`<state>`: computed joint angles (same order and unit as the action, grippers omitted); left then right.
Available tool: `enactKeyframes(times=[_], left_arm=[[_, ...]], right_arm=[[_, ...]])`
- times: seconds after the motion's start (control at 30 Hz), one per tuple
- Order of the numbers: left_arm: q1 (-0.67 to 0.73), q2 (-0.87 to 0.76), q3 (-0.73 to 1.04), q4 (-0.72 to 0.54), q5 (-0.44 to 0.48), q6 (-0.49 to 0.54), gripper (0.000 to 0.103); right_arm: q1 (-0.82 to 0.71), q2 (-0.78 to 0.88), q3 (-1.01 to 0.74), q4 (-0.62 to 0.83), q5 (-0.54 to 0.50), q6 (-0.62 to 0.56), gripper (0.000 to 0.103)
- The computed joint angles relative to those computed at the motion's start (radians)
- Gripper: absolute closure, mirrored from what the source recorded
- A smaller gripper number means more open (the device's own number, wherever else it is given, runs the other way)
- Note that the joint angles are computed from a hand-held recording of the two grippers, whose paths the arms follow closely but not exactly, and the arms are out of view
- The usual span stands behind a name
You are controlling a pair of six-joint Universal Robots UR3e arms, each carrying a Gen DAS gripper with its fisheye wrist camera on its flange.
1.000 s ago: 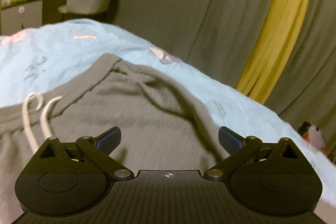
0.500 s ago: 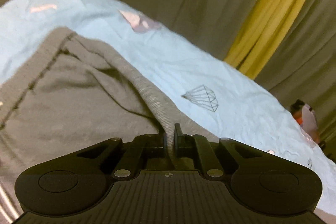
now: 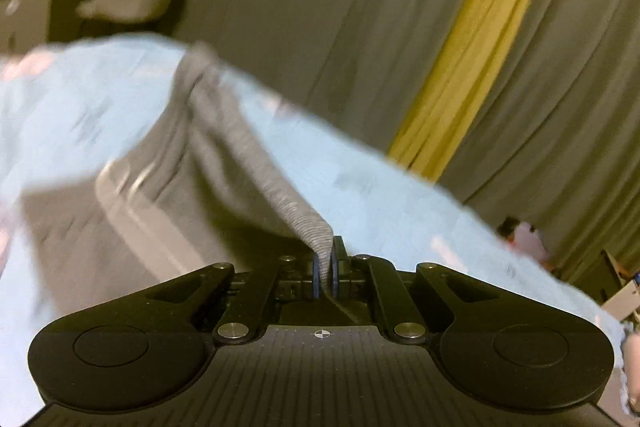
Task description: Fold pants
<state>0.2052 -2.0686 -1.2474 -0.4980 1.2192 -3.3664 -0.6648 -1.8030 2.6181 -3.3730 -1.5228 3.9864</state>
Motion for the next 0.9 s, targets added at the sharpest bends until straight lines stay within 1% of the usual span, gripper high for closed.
enactKeyframes(times=[0.07,0.1,0.13,0.17,0.2,0.23,0.27,0.3,0.33,0.37,0.4,0.43,0.47,0.5,0.53,0.6,0.63,0.67,0.7,0.73,0.77,0.83,0.87,0.9], left_arm=[[0.016,0.074,-0.148,-0.027,0.012,0.022,0.093],[0.015,0.093,-0.207,-0.033,0.036,0.043,0.093],[0.014,0.099,-0.234,-0.053,0.057,0.064,0.091],[0.01,0.098,-0.241,-0.08,0.085,0.069,0.09],[0.029,0.094,-0.238,-0.105,0.071,0.032,0.087],[0.058,0.092,-0.24,-0.096,0.021,-0.005,0.078],[0.081,0.074,-0.23,-0.061,-0.007,-0.044,0.07],[0.082,0.056,-0.212,-0.011,0.022,-0.062,0.062],[0.067,0.033,-0.176,0.012,0.085,-0.052,0.042],[0.046,0.006,-0.138,0.031,0.163,-0.048,0.029],[0.027,-0.032,-0.098,0.067,0.246,-0.046,0.025],[0.017,-0.067,-0.048,0.064,0.294,-0.043,0.025],[0.022,-0.101,0.005,0.043,0.302,-0.039,0.026],[0.033,-0.139,0.074,-0.003,0.278,-0.042,0.027],[0.044,-0.18,0.151,-0.068,0.247,-0.058,0.031],[0.079,-0.233,0.25,-0.165,0.171,-0.098,0.047],[0.092,-0.252,0.279,-0.185,0.143,-0.11,0.062],[0.097,-0.274,0.315,-0.211,0.136,-0.111,0.077],[0.09,-0.266,0.31,-0.231,0.144,-0.107,0.082],[0.088,-0.265,0.316,-0.24,0.147,-0.1,0.087],[0.09,-0.245,0.297,-0.241,0.145,-0.095,0.089],[0.092,-0.233,0.282,-0.209,0.137,-0.084,0.09],[0.088,-0.228,0.264,-0.165,0.143,-0.077,0.091],[0.092,-0.195,0.205,-0.111,0.143,-0.071,0.091]], right_arm=[[-0.061,-0.106,0.015,0.205,0.049,-0.047,0.098],[-0.078,-0.124,0.019,0.265,0.064,-0.048,0.098],[-0.089,-0.123,0.015,0.316,0.083,-0.053,0.098],[-0.077,-0.105,-0.001,0.35,0.071,-0.039,0.098],[-0.082,-0.1,-0.003,0.358,0.081,-0.028,0.098],[-0.083,-0.095,0.0,0.34,0.089,-0.025,0.096],[-0.079,-0.088,-0.014,0.351,0.09,-0.032,0.096],[-0.066,-0.081,-0.033,0.372,0.085,-0.035,0.094],[-0.066,-0.074,-0.032,0.365,0.092,-0.04,0.092],[-0.078,-0.078,-0.027,0.362,0.111,-0.045,0.089],[-0.093,-0.072,-0.019,0.349,0.134,-0.05,0.084],[-0.12,-0.087,-0.005,0.355,0.161,-0.063,0.083],[-0.138,-0.096,0.007,0.351,0.181,-0.07,0.082],[-0.153,-0.101,0.015,0.349,0.203,-0.076,0.079],[-0.173,-0.093,0.02,0.339,0.228,-0.086,0.077],[-0.178,-0.111,0.029,0.346,0.247,-0.084,0.076],[-0.187,-0.127,0.04,0.352,0.256,-0.097,0.076],[-0.178,-0.11,0.03,0.343,0.252,-0.101,0.077],[-0.16,-0.097,0.011,0.35,0.236,-0.102,0.082],[-0.143,-0.084,-0.013,0.366,0.223,-0.106,0.093],[-0.129,-0.073,-0.037,0.386,0.213,-0.111,0.098],[-0.111,-0.063,-0.074,0.412,0.194,-0.107,0.098],[-0.11,-0.08,-0.081,0.423,0.19,-0.104,0.098],[-0.121,-0.113,-0.079,0.43,0.198,-0.102,0.098]])
